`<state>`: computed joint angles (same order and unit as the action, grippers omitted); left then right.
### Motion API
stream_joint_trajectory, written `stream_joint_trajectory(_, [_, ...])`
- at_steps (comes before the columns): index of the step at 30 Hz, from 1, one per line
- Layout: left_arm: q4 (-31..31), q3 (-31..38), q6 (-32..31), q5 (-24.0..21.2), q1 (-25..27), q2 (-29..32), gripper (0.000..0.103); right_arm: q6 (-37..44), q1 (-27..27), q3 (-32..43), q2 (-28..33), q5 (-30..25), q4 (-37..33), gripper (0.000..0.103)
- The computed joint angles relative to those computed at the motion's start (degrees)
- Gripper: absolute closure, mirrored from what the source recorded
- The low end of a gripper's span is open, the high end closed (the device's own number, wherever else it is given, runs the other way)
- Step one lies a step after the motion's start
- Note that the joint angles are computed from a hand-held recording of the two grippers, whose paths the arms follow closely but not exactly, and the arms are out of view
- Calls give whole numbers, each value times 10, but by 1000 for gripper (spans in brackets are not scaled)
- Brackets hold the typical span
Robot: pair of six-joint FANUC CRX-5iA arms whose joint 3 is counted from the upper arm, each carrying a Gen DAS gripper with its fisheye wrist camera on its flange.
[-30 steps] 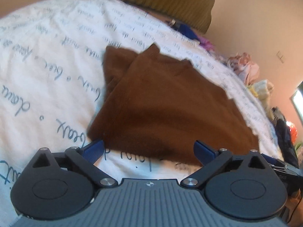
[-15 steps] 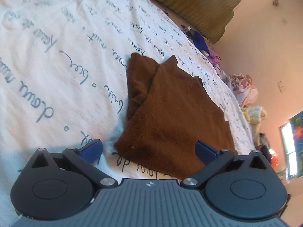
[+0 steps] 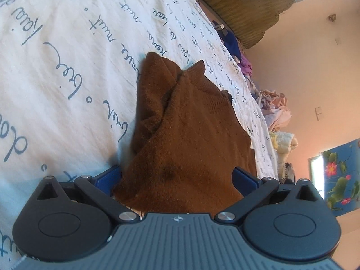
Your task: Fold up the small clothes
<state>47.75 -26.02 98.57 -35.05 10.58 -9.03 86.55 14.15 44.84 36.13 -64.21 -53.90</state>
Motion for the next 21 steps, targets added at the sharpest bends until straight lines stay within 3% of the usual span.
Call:
stream_joint_trajectory(5, [48,4,-25,-1,4,20,2,38,-7,-22,-8,3,-46,0])
stream_joint_trajectory(6, [50,5,-30,4,0,20,3,55,-9,-31,-14,1,-51,0])
stream_joint_trajectory(7, [52,6,-37,3,-2,22,11,66,-7,-35,-16,5,-50,1])
stream_joint_trajectory(8, [49,10,-40,-11,-3,25,31,64,-2,-41,-19,14,-37,10])
stream_joint_trajectory(9, [30,18,-25,-27,-2,28,43,54,1,-42,-21,14,-26,45])
stream_joint_trajectory(10, [10,26,-12,-39,0,30,66,35,3,-38,-16,11,-17,72])
stream_joint_trajectory(11, [9,21,-9,-40,1,30,88,23,3,-40,-15,13,-16,88])
stream_joint_trajectory(16, [38,-13,-19,-10,-1,10,92,52,5,-70,-37,34,-21,89])
stream_joint_trajectory(21, [8,18,-11,-41,4,5,92,68,-2,-82,-67,35,-20,90])
